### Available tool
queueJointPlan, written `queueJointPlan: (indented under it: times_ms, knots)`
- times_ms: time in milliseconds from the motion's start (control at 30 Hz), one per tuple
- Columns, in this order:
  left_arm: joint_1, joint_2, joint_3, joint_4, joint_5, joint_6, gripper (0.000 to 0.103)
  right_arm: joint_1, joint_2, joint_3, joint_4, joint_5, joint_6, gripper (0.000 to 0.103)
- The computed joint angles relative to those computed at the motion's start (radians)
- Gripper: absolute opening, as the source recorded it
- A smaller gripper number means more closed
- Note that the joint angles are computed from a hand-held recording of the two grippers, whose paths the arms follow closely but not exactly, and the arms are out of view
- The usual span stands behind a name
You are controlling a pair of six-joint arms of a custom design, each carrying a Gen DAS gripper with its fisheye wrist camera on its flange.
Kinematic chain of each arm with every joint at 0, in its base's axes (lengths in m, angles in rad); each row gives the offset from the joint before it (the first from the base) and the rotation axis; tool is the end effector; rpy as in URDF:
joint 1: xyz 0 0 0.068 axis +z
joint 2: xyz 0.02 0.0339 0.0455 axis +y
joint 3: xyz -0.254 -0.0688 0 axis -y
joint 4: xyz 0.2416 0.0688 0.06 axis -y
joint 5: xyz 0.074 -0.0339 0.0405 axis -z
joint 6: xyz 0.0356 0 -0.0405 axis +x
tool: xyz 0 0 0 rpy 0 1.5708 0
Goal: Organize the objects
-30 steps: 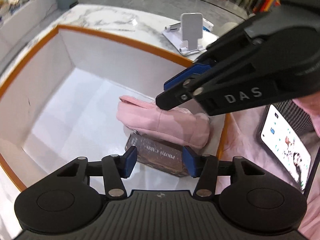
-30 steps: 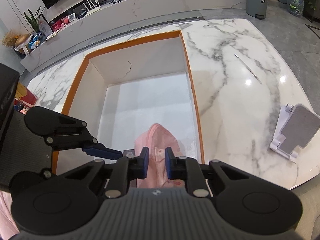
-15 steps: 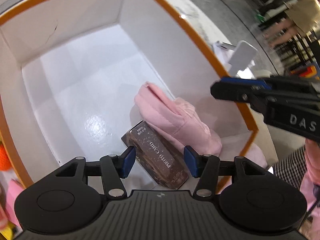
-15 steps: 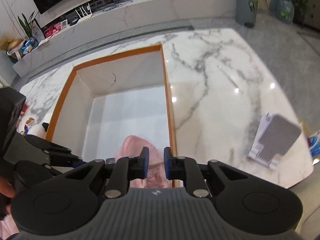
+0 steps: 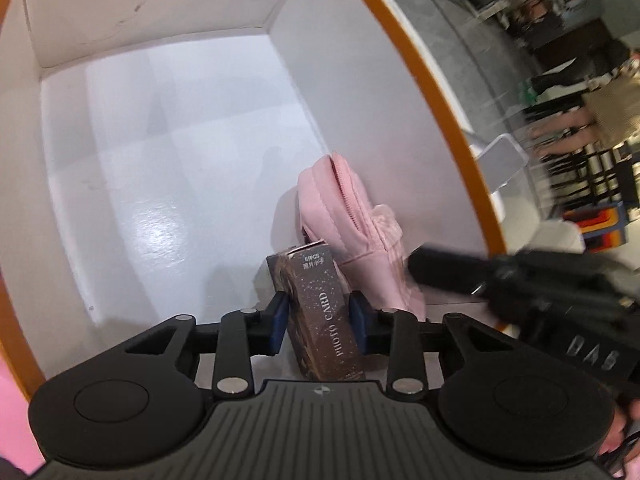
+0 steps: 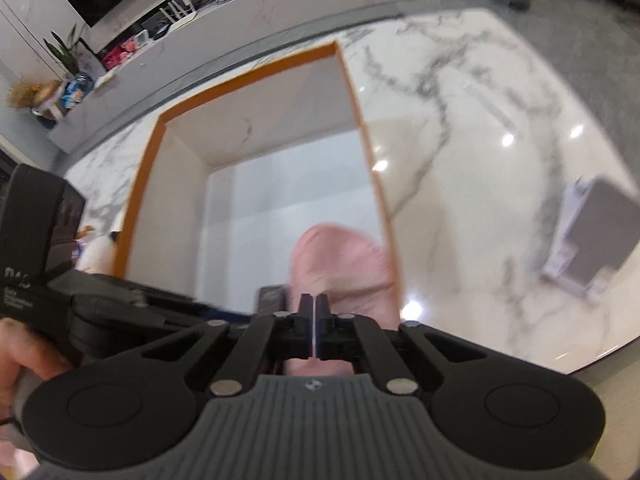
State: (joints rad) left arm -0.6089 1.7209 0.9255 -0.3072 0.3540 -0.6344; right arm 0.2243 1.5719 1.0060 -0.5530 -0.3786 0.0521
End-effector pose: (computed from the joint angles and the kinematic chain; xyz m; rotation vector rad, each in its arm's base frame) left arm 0.2541 -0.1922 0.1383 0.0853 2.8554 -0.8114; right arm 0.2926 0.0803 0.1923 -0.3489 2.6661 0.5948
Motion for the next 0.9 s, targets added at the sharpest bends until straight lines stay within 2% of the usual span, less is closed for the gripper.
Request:
queueJointPlan:
  times_ms: [100, 233, 333, 367, 467, 500, 633, 733, 833, 900]
  knots:
    - [0.000, 0.005, -0.019, 0.075, 0.030, -0.031, 0.036, 0.001, 0.012, 0.006, -0.007, -0.029, 0.004, 0.000]
    - [0.008, 0.041, -0.038, 0.193, 0.076, -0.079, 0.037, 0.027, -0.017, 0.006, 0.003, 0.051, -0.011, 0.000]
    - [0.004, 0.072, -0.013, 0.205, 0.075, -0.099, 0.037, 0.039, -0.053, 0.011, 0.009, 0.122, -0.053, 0.001]
    - [0.003, 0.083, -0.003, 0.206, 0.075, -0.101, 0.037, 0.040, -0.069, 0.009, 0.019, 0.143, -0.067, 0.004]
    - [-0.005, 0.080, 0.015, 0.183, 0.066, -0.110, 0.037, 0.043, -0.089, 0.004, 0.066, 0.249, -0.101, 0.007]
    - [-0.007, 0.083, 0.024, 0.176, 0.063, -0.112, 0.037, 0.040, -0.081, 0.010, 0.069, 0.280, -0.115, 0.002]
    - [-0.006, 0.048, 0.006, 0.161, 0.065, -0.115, 0.036, -0.020, 0.022, 0.077, 0.008, 0.213, -0.120, 0.000]
    - [0.000, 0.026, -0.014, 0.162, 0.071, -0.123, 0.036, -0.022, 0.005, 0.048, 0.008, 0.189, -0.131, 0.000]
    - [0.008, 0.023, -0.019, 0.166, 0.080, -0.142, 0.034, -0.035, 0.027, 0.060, -0.059, 0.014, -0.113, 0.000]
    - [0.021, 0.010, -0.035, 0.170, 0.086, -0.144, 0.033, 0.014, -0.008, 0.033, -0.044, 0.054, -0.097, 0.000]
